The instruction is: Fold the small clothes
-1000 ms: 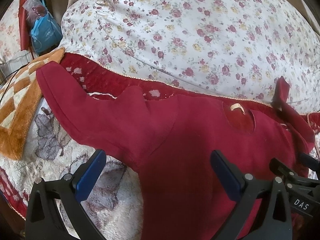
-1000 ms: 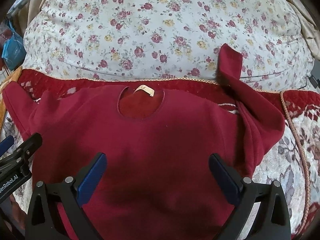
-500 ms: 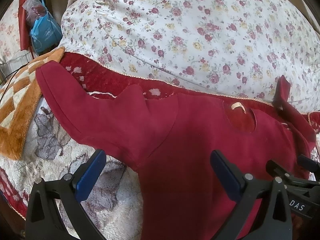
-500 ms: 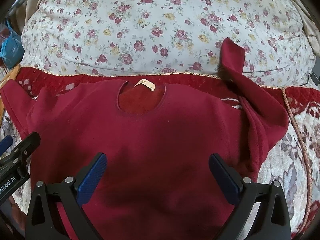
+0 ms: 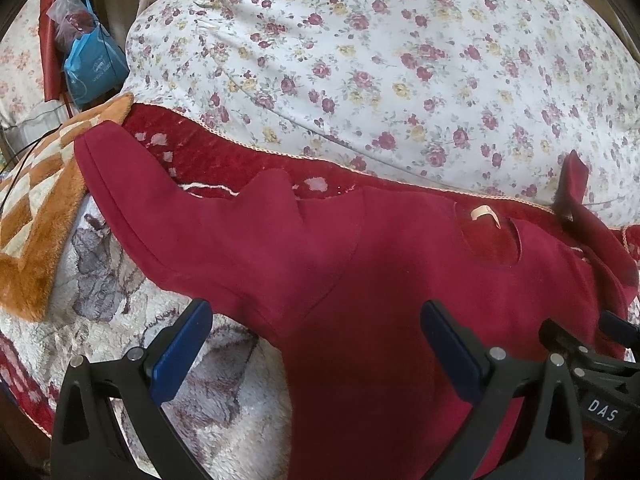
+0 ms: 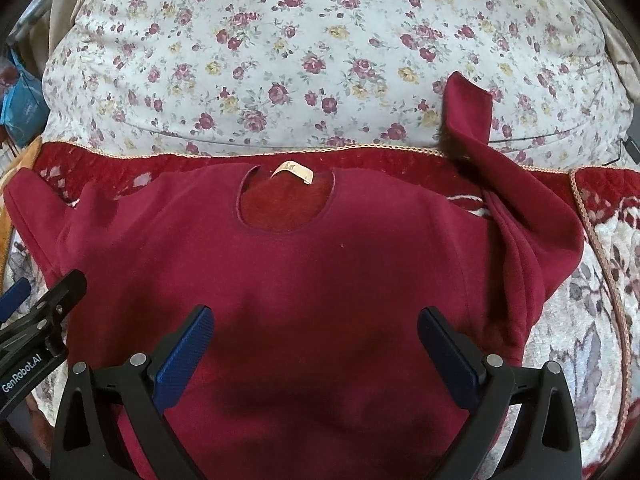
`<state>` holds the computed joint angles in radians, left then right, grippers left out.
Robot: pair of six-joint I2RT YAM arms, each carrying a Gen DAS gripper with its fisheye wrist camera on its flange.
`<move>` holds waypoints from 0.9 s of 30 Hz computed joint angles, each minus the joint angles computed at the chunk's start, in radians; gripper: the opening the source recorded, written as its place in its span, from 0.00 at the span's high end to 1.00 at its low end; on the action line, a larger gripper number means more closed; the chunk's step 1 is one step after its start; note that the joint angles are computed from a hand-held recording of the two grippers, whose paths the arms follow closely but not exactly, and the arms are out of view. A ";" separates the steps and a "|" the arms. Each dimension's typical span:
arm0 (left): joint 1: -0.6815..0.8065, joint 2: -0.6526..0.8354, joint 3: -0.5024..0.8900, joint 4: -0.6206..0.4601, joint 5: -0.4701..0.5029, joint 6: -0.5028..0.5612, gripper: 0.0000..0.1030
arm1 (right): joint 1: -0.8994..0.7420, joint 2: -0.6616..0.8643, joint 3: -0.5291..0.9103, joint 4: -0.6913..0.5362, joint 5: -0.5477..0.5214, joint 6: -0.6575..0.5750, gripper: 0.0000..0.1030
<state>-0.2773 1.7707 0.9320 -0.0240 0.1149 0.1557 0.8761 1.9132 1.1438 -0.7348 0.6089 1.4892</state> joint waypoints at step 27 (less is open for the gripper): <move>0.026 0.022 0.029 -0.013 -0.019 -0.013 0.00 | -0.017 0.051 0.058 0.007 -0.016 -0.029 0.00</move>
